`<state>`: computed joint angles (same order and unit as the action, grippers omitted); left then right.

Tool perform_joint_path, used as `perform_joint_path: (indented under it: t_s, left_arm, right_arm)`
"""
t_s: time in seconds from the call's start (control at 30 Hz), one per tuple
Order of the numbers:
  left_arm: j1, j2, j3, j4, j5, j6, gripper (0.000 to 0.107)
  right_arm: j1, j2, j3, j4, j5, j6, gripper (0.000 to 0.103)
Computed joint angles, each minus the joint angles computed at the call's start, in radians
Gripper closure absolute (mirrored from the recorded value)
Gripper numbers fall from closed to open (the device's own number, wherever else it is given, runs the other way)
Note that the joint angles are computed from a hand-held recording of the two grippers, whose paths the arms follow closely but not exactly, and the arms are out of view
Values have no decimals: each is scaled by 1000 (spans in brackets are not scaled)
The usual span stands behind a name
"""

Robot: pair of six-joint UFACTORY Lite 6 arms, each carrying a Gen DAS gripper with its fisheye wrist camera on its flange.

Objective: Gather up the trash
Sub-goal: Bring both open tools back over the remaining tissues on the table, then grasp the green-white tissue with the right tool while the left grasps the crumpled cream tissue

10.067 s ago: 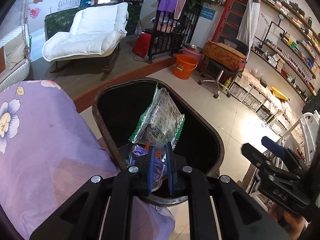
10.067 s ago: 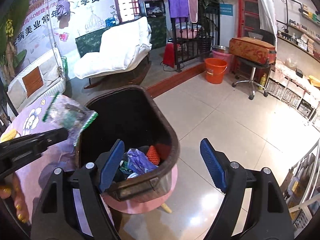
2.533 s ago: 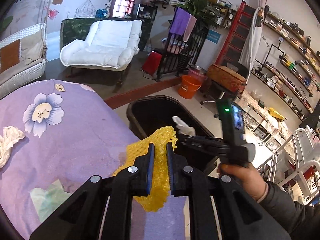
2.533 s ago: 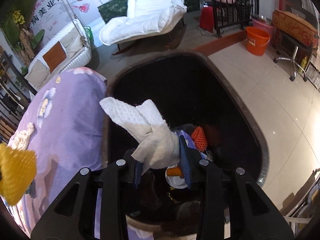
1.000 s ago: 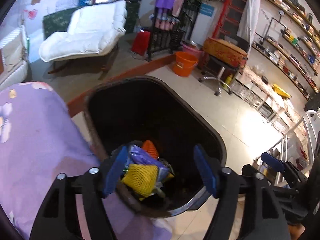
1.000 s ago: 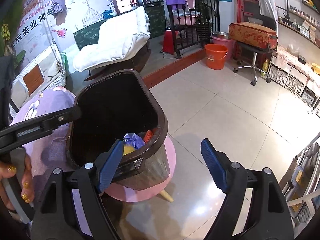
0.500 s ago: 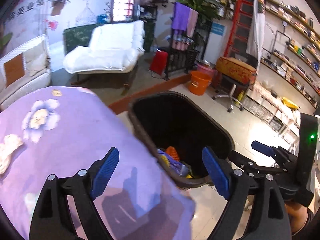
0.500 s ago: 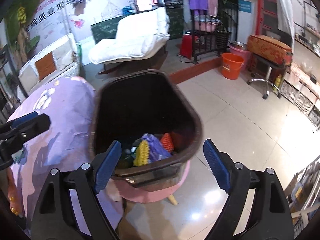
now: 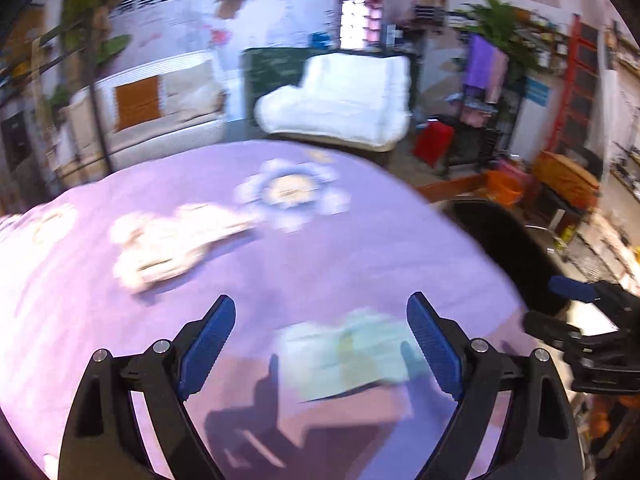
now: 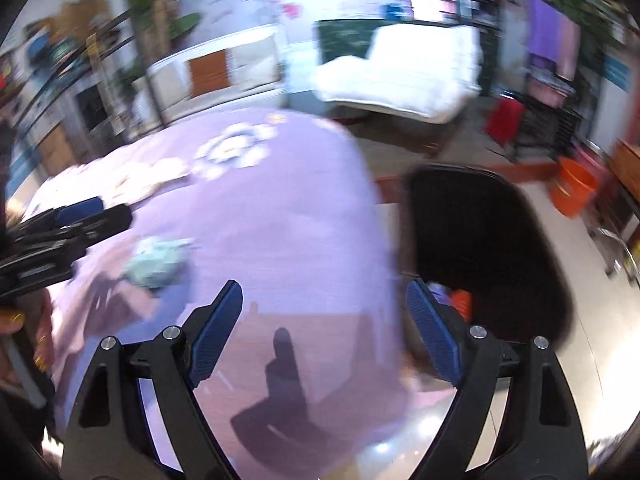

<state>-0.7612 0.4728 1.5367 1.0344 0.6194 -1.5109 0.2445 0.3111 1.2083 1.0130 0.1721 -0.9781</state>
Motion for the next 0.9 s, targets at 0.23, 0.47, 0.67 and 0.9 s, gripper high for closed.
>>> perform_joint_path:
  t_s: [0.23,0.47,0.67,0.9]
  left_arm:
    - [111,-220,-312,35,-3,-99,20]
    - [290,-261,-385,-45,-165,24,20]
    - [446,-128,-234,-330,-284,354,20]
    - [508,32,-49,-472,-282,529,32]
  right_arm:
    - [176,132,200,-361,104,362,19]
    - [304,314,467,-672,210,657,19]
    - [361,465,682,-856,332,822,41]
    - [364,519,741,-831,362,825,73]
